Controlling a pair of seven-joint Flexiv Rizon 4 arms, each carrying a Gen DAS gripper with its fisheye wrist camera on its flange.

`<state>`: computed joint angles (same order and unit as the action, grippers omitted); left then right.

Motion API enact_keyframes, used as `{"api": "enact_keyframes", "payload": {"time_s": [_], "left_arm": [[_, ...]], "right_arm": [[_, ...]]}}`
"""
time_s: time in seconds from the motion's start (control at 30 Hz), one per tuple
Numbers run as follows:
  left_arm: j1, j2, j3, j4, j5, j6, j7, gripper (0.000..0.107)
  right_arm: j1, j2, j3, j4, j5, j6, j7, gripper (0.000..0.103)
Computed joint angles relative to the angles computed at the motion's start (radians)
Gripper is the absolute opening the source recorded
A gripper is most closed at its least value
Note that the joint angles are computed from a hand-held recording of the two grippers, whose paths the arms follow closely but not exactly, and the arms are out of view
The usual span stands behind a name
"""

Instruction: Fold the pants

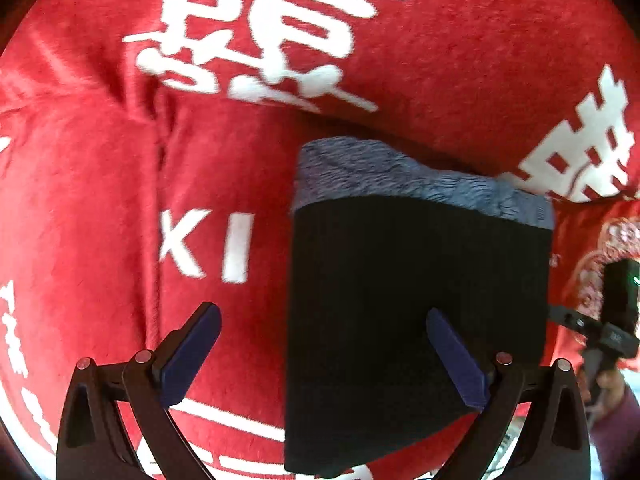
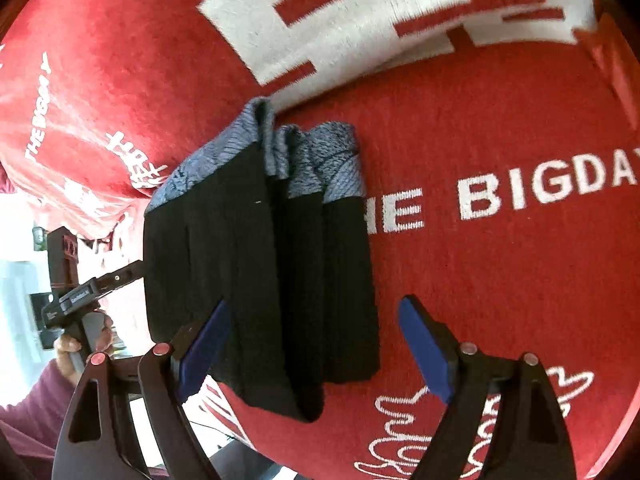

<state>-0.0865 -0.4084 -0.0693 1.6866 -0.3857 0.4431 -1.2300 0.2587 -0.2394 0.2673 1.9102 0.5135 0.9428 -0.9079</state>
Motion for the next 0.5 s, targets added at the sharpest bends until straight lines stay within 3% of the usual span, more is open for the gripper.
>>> {"api": "enact_keyframes", "payload": {"time_s": [0.23, 0.47, 0.5], "left_arm": [[0.011, -0.057, -0.033, -0.003, -0.061, 0.014, 0.116, 0.103], [0.021, -0.098, -0.054, 0.019, -0.165, 0.011, 0.114, 0.103], [0.018, -0.095, -0.053, 0.029, -0.173, 0.023, 0.107, 0.103]], "right_arm": [[-0.078, -0.031, 0.056, -0.013, 0.267, 0.059, -0.242, 0.088], [-0.122, -0.086, 0.077, -0.059, 0.519, 0.090, -0.465, 0.086], [-0.117, -0.089, 0.070, -0.063, 0.513, 0.084, -0.452, 0.080]]}}
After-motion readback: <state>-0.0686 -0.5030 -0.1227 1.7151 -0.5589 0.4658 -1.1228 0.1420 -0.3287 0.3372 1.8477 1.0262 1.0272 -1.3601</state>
